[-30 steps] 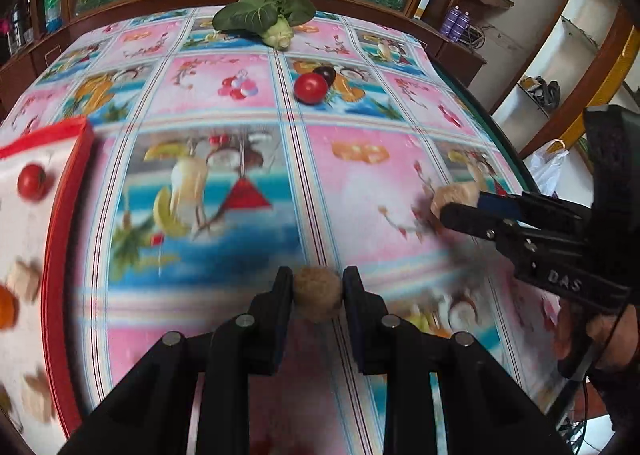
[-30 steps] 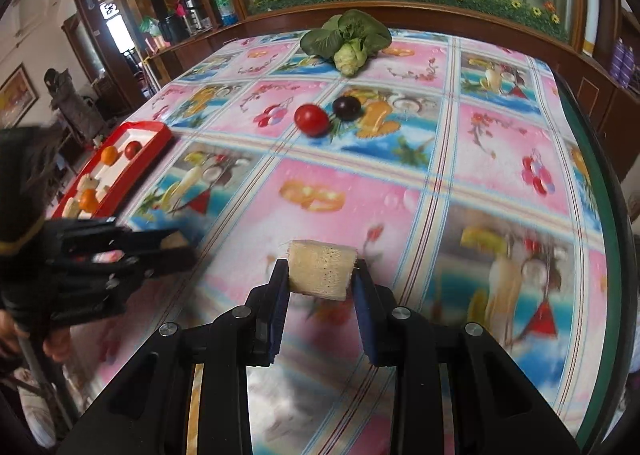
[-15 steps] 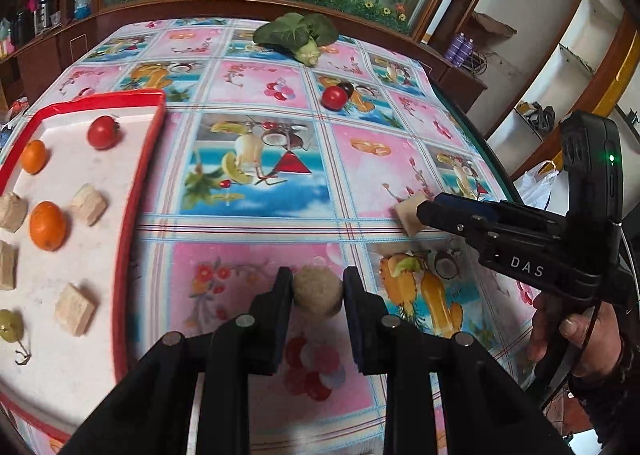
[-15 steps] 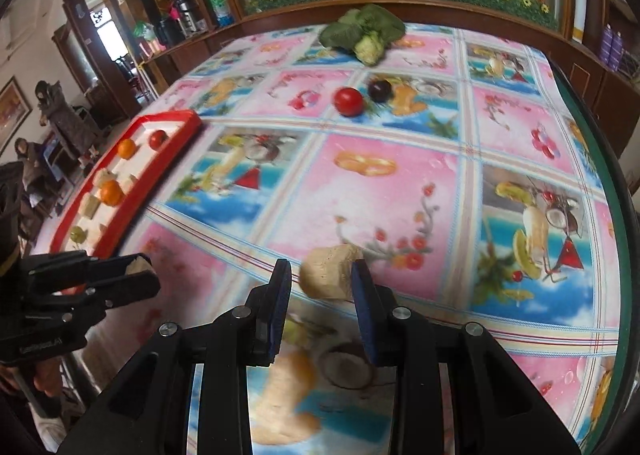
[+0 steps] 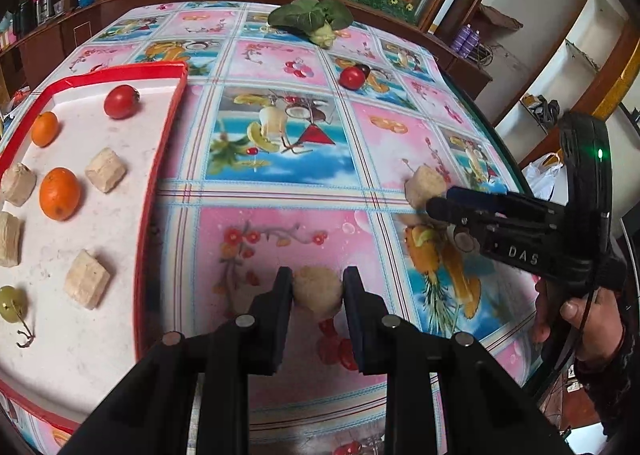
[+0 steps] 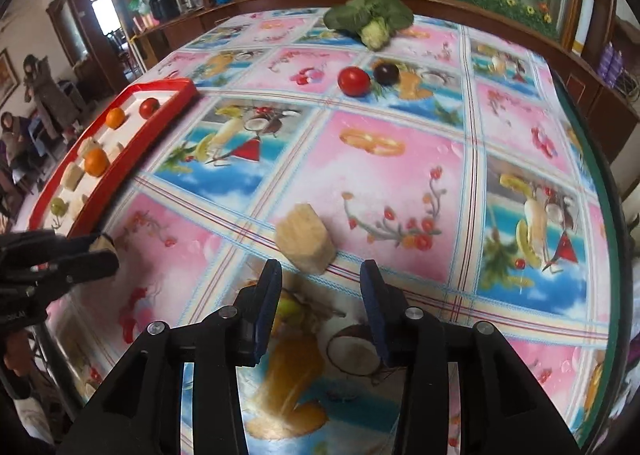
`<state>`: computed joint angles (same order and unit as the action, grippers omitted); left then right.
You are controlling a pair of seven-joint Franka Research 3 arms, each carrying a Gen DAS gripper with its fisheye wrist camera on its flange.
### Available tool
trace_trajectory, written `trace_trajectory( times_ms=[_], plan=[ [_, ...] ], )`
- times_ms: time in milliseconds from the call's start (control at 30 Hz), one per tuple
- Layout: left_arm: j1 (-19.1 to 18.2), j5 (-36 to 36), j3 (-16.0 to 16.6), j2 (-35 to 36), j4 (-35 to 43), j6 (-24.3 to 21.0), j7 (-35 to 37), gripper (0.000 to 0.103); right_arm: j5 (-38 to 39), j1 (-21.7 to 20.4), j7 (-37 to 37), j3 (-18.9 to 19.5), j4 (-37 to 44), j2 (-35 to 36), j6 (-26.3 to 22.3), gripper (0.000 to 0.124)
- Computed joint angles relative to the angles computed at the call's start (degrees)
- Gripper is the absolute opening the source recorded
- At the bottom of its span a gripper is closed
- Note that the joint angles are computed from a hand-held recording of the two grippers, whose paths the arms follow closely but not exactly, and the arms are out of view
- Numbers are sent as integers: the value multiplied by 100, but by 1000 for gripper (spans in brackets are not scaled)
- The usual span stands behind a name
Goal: Organize fruits
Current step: 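Carry the bread cube and biscuit over the red tray with both tools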
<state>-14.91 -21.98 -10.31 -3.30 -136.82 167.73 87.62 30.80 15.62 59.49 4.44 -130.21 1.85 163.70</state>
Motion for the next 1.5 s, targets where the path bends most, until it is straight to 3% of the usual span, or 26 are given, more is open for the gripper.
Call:
trace_trajectory(
  times_ms=[133, 333, 500, 767, 1133, 1267, 1500],
  plan=[
    [4, 111, -48, 96, 52, -28, -99, 28, 295, -1, -263, 56, 251, 200, -86, 40],
    [24, 11, -109, 141, 37, -5, -75, 28, -631, 116, 345, 10, 328, 419, 211, 30],
    [-41, -305, -100, 22, -19, 33, 80, 28, -71, 28, -240, 152, 161, 128, 248, 30],
    [-370, -1227, 117, -295, -147, 162, 706, 28, 427, 178, -726, 71, -23, -302, 89, 30],
    [-444, -861, 475, -759, -566, 374, 255, 28, 467, 432, -800, 202, 367, -87, -204, 30],
    [-312, -442, 642, -995, -808, 454, -149, 28, 499, 529, -863, 302, 732, 128, -315, 30],
    [306, 782, 758, -1307, -1108, 438, -1096, 28, 319, 665, -714, 467, 1544, 682, -502, 30]
  ],
)
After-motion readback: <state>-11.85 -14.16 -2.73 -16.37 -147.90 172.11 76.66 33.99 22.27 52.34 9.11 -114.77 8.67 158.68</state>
